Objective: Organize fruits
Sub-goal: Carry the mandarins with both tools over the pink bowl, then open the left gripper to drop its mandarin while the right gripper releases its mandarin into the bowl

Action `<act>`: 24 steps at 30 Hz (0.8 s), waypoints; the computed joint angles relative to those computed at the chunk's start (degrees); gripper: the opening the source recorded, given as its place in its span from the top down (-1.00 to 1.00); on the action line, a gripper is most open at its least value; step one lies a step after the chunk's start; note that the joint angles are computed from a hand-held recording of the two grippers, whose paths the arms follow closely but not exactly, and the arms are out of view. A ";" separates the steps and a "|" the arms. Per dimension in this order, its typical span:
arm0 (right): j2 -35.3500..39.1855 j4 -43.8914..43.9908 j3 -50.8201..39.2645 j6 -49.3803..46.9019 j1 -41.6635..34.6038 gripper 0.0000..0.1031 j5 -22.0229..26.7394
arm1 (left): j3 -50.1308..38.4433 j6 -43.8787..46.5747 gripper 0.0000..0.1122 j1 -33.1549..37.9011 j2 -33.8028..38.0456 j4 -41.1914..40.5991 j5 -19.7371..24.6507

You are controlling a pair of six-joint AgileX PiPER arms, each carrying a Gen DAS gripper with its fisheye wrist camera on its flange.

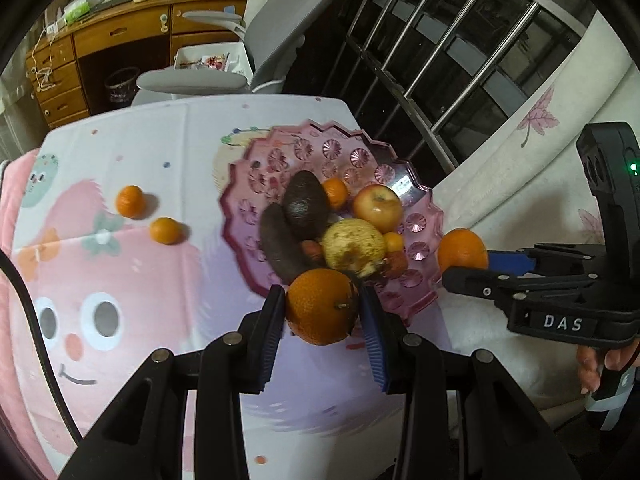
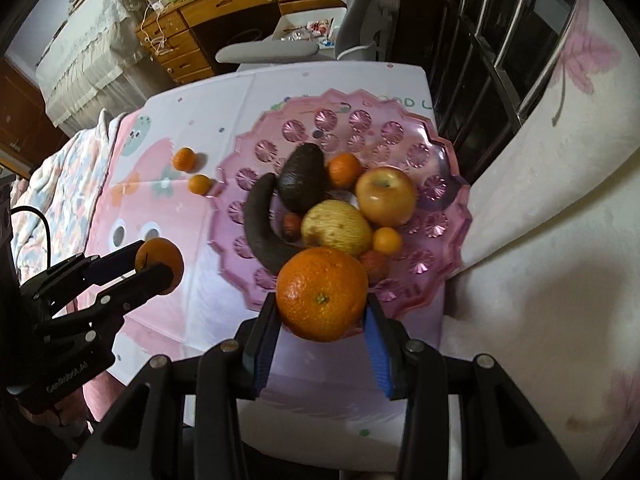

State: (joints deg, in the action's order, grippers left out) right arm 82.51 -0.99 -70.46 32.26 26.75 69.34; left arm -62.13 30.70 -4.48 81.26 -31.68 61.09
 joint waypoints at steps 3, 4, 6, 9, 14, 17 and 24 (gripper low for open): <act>0.07 2.65 1.69 -4.44 -3.01 0.20 -0.96 | 0.34 -3.13 0.35 -3.43 1.17 0.66 -1.94; 0.38 3.58 2.38 -6.34 -4.20 0.20 -1.36 | 0.44 -4.68 0.35 -4.95 1.56 1.36 -2.83; 1.15 4.67 3.07 -8.75 -5.49 0.20 -1.66 | 0.40 -6.54 0.35 -6.74 2.44 1.78 -3.76; 2.48 5.72 3.73 -11.88 -6.88 0.20 -2.09 | 0.16 -8.52 0.35 -8.52 3.63 2.05 -4.80; 3.84 7.43 4.77 -15.80 -8.71 0.17 -3.17 | -0.62 -10.76 0.35 -10.31 4.95 3.42 -6.14; 4.24 7.80 4.99 -16.55 -9.35 0.17 -3.62 | -1.25 -11.43 0.31 -10.68 5.22 4.02 -6.31; 4.81 7.65 4.37 -16.02 -10.10 0.15 -4.17 | -2.36 -10.48 0.15 -8.78 4.88 3.85 -5.47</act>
